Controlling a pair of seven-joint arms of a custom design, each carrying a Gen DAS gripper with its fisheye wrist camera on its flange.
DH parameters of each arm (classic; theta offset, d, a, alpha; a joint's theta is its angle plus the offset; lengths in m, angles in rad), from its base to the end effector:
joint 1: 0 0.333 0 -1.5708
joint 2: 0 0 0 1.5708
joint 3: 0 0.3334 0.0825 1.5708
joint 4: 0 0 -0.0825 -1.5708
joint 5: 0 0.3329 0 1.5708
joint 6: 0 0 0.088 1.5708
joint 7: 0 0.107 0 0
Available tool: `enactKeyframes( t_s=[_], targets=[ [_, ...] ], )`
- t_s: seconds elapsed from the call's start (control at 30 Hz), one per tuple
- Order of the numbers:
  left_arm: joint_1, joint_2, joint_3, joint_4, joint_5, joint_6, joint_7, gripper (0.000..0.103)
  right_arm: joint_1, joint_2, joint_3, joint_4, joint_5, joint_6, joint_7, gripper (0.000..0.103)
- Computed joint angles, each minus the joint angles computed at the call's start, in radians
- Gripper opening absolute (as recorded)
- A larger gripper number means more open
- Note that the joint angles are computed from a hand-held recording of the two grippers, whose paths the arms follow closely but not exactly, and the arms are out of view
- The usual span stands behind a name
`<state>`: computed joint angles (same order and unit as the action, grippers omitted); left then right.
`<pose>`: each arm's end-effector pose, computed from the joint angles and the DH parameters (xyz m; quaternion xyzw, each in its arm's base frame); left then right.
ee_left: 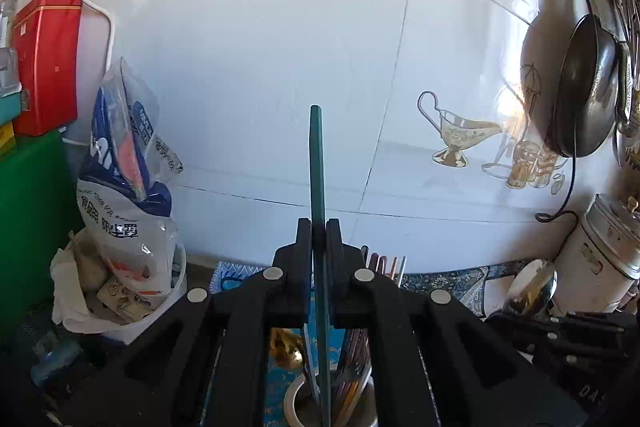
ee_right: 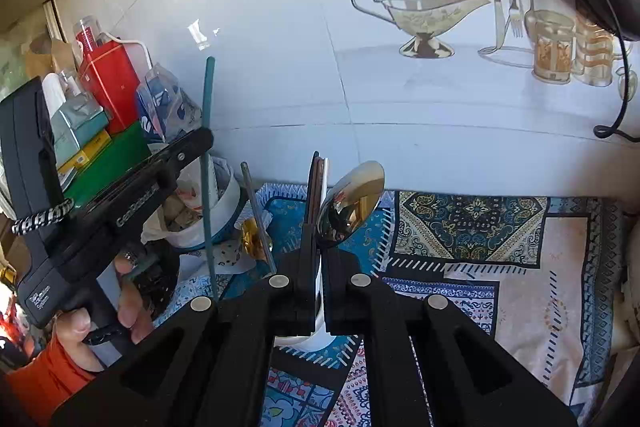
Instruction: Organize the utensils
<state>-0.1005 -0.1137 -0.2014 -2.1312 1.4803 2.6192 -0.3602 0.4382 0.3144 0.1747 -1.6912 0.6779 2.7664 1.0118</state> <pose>0.4738 -0.1758 0.5453 -0.7132 0.4405 -0.3641 0.4058 0.5569 0.3389 0.5349 -0.7998 0.4213 -0.0565 0.4239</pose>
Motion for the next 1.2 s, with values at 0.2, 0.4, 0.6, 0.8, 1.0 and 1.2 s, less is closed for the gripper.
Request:
enactKeyframes(
  t_s=[0.2, 0.4, 0.6, 0.8, 1.0, 1.2],
  targets=[
    [-0.007, 0.094, 0.012, 0.036, 0.084, -0.03, -0.068, 0.004, 0.019, 0.069, -0.008, 0.037, -0.046, -0.036, 0.023, 0.003],
    [-0.024, 0.115, 0.025, 0.013, 0.165, -0.016, -0.144, 0.004, 0.031, 0.117, -0.011, 0.059, -0.09, -0.067, 0.031, 0.003],
    [-0.016, 0.078, 0.034, -0.023, 0.018, 0.077, -0.004, 0.004, 0.049, 0.131, -0.041, 0.092, -0.146, -0.161, 0.129, 0.014],
    [-0.031, -0.054, 0.02, -0.096, -0.321, 0.109, 0.358, 0.01, 0.055, 0.007, -0.049, -0.028, -0.167, -0.098, 0.183, 0.028],
    [-0.073, -0.243, -0.01, -0.151, -0.609, 0.075, 0.603, 0.02, 0.044, -0.222, -0.02, -0.231, -0.124, 0.064, 0.119, 0.028],
    [-0.087, -0.419, -0.145, -0.117, -0.646, -0.069, 0.613, 0.032, 0.098, -0.522, -0.031, -0.433, 0.175, 0.239, -0.165, 0.029]
  ],
)
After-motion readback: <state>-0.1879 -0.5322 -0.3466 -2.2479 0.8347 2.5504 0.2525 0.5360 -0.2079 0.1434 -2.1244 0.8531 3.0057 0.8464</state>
